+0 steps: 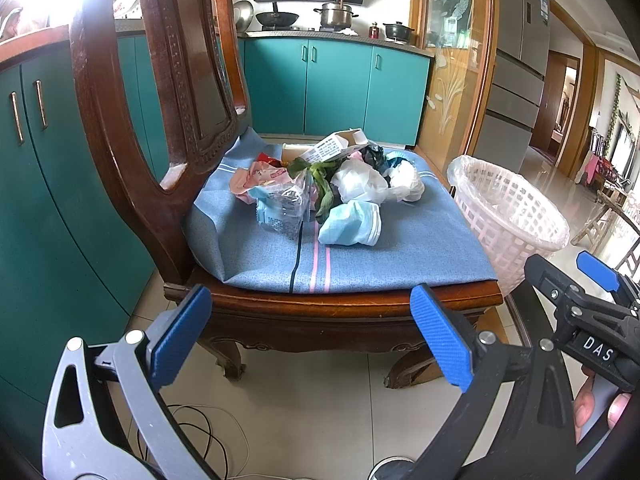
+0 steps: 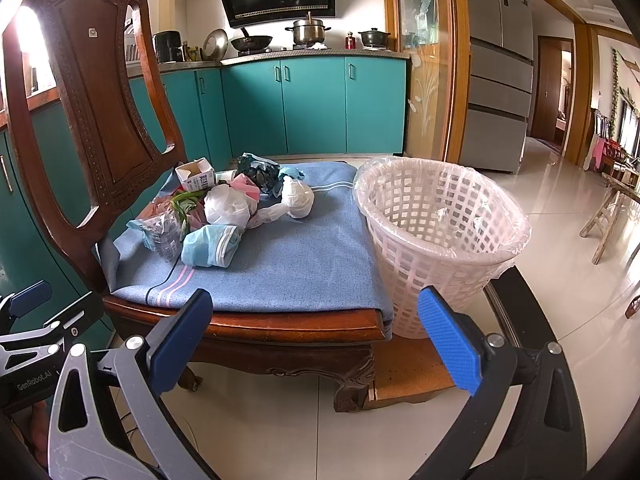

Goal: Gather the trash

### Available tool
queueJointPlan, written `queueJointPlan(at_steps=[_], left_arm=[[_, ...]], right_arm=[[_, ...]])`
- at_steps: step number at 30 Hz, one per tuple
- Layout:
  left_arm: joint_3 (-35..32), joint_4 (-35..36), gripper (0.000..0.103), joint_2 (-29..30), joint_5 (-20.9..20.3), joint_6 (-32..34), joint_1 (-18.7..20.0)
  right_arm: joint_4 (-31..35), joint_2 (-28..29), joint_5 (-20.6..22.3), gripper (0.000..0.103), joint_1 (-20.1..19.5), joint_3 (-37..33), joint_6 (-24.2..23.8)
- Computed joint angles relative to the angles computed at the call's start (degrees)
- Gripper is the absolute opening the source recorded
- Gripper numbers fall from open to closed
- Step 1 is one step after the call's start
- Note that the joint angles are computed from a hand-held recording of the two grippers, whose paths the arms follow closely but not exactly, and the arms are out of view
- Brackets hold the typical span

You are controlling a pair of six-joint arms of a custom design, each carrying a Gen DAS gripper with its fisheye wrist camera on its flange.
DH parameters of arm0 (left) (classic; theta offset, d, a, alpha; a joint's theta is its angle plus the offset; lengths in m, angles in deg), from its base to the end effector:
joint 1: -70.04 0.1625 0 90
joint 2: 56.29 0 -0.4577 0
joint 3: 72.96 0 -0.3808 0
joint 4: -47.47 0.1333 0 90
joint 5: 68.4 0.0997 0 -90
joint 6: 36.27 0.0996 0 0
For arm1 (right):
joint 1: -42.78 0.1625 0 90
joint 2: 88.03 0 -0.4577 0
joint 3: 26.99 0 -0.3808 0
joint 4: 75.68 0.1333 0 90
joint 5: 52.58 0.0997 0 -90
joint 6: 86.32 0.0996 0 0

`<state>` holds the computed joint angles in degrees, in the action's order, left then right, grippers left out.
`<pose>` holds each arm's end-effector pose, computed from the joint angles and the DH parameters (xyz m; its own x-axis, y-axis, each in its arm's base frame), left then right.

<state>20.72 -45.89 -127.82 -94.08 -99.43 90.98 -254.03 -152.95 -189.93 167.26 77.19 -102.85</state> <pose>-0.4603 -0.4150 0.3801 -0.7364 -0.0723 -0.6726 0.5029 0.6065 -0.6159 0.3921 -0.4648 0.3672 -0.7316 -0.0820 0.6768 -0.6038 0.5388 -0.5875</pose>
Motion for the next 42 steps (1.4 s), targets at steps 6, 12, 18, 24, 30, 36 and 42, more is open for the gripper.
queueJointPlan(at_steps=[6,12,18,24,30,36,42], left_arm=[[-0.2,0.5,0.099,0.0,-0.1,-0.1,-0.1],[-0.4,0.7,0.099,0.1,-0.2,-0.2,-0.1],[0.1,-1.3,0.099,0.2,-1.0,2.2,-0.2],[0.2,-2.1,0.099,-0.2,-0.7,3.0,-0.5],[4.3,-10.5,0.099,-3.0,-0.9,11.6,-2.0],[6.9,-12.0,0.099,-4.2,1.9,11.2,-2.7],[1.7,-24.6,0.099,1.5,2.0,27.2,1.6]], right_arm=[[0.0,-0.1,0.0,0.100,-0.1,0.1,0.1],[0.1,-0.1,0.0,0.100,0.0,0.0,0.2],[0.3,-0.2,0.2,0.100,-0.1,0.1,0.2],[-8.4,-1.3,3.9,0.100,0.4,2.0,-4.6],[-17.4,-3.3,8.9,0.100,0.9,5.7,-15.1],[-6.4,-6.9,11.9,0.100,0.0,5.8,-8.3],[-1.7,-5.0,15.3,0.100,-2.0,0.0,-5.3]])
